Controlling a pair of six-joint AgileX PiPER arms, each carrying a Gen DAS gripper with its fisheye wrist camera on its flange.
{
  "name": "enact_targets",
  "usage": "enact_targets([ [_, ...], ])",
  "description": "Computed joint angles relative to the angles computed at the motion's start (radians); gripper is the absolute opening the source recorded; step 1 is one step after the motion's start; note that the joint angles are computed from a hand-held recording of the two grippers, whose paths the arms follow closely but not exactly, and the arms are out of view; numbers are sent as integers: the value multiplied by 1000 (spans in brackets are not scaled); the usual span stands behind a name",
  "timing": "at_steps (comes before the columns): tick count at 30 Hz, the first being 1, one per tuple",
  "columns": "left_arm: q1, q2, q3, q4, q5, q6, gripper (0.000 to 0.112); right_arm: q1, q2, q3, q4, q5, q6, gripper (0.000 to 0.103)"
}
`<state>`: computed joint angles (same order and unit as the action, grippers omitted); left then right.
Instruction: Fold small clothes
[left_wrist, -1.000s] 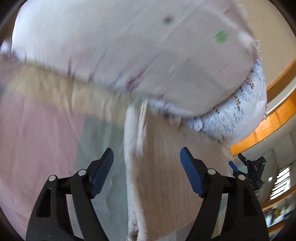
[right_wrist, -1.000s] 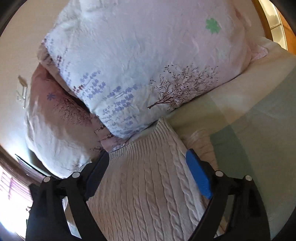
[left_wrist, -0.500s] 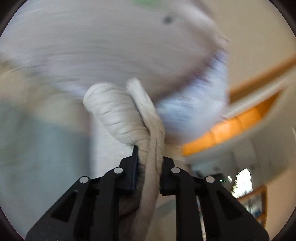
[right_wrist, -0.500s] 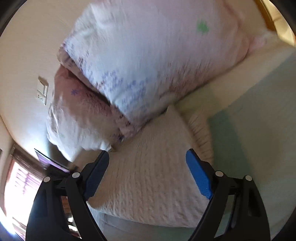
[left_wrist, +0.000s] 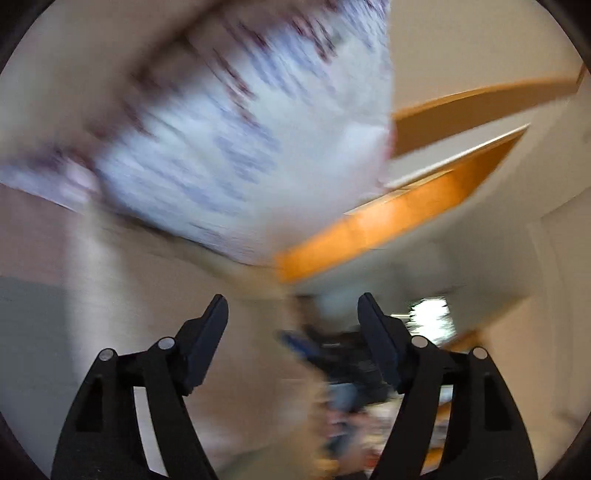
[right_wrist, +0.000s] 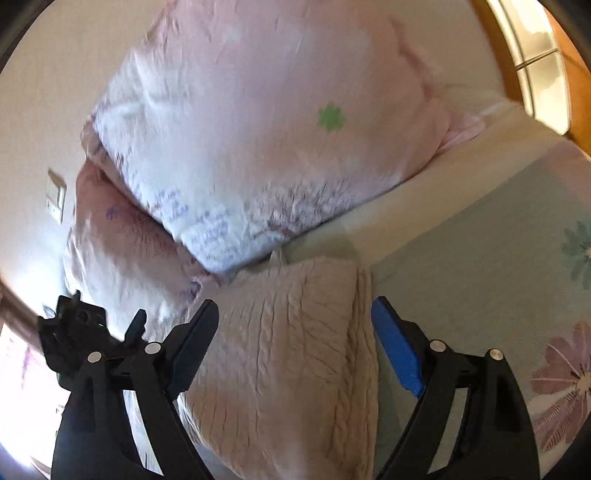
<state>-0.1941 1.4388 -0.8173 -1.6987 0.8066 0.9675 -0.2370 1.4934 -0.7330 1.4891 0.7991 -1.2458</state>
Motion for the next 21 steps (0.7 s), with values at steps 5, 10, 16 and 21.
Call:
enact_targets([
  [5, -16, -17, 27, 316, -144, -196, 76, 72, 101, -84, -117, -51, 140, 80],
  [10, -102, 73, -16, 434, -221, -295, 79, 96, 195, -137, -156, -11, 202, 84],
  [16, -255, 200, -121, 546, -347, -438, 83, 83, 211, -154, -194, 36, 146, 85],
  [21, -268, 234, -128, 378, -379, -310, 60, 42, 239, -144, -164, 127, 86, 41],
])
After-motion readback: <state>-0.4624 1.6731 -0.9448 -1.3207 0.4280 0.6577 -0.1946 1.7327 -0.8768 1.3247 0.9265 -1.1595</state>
